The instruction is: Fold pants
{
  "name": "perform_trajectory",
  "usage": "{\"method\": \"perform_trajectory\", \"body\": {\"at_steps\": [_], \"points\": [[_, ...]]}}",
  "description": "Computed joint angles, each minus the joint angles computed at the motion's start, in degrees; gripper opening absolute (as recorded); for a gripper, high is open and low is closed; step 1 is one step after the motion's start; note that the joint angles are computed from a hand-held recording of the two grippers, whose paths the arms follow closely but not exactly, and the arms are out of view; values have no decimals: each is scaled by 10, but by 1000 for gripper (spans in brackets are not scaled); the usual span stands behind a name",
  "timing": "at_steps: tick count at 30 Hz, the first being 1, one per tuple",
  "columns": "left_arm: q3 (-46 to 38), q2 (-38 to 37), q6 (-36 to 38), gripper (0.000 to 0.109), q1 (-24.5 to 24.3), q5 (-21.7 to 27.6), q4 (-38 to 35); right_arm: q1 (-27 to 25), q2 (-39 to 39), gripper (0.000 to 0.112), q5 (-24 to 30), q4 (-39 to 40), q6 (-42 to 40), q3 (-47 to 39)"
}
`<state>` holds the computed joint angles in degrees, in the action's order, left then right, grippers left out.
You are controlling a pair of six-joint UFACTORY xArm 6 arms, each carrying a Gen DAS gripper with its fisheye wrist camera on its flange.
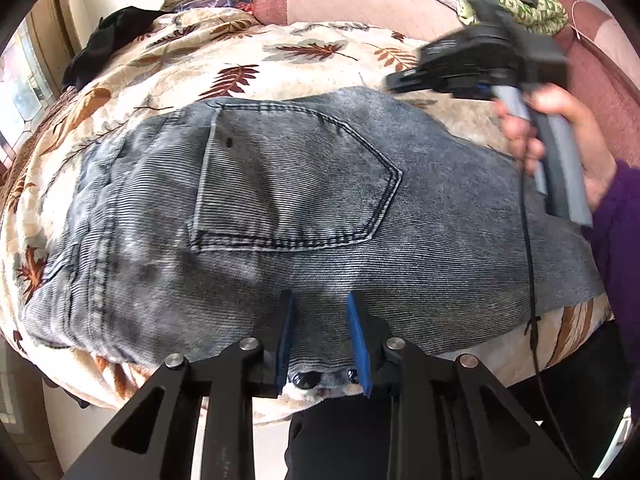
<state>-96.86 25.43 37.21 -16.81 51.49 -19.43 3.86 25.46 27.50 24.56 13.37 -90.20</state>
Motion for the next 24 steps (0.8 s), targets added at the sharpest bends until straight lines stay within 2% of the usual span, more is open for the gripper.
{"method": "perform_trajectory", "body": {"at_steps": [1, 3, 4, 6, 7, 9, 12, 13, 14, 15, 17, 18, 20, 24], "points": [[7, -7, -2, 29, 0, -9, 3, 2, -27, 5, -28, 11, -15, 36], [31, -24, -3, 38, -2, -43, 8, 4, -75, 5, -44, 26, -34, 88], [42, -32, -1, 41, -3, -57, 7, 6, -106, 5, -44, 41, -47, 119], [63, -45, -13, 58, -8, -85, 17, 15, -143, 5, -35, 14, -30, 155], [66, -44, -27, 60, -10, -91, 31, 21, -158, 5, -24, 3, -23, 172], [56, -31, -63, 61, -14, -85, 73, 32, -163, 5, -16, -5, -9, 186], [62, -21, -89, 64, -21, -103, 118, 41, -142, 5, -1, -24, 18, 180], [71, -25, -90, 66, -22, -115, 124, 43, -124, 5, 11, -52, 43, 166], [71, -24, -98, 73, -24, -116, 131, 43, -104, 5, 24, -103, 86, 149], [63, -18, -99, 86, -25, -105, 127, 43, -92, 5, 17, -141, 119, 144], [50, -6, -106, 100, -25, -79, 128, 42, -93, 5, -26, -150, 145, 160], [46, -2, -111, 103, -25, -75, 132, 41, -103, 5, -39, -140, 156, 173], [44, 1, -112, 103, -25, -77, 127, 37, -141, 5, -68, -178, 206, 215], [54, -1, -124, 103, -28, -96, 136, 27, -267, 6, -135, -178, 217, 354]]}}
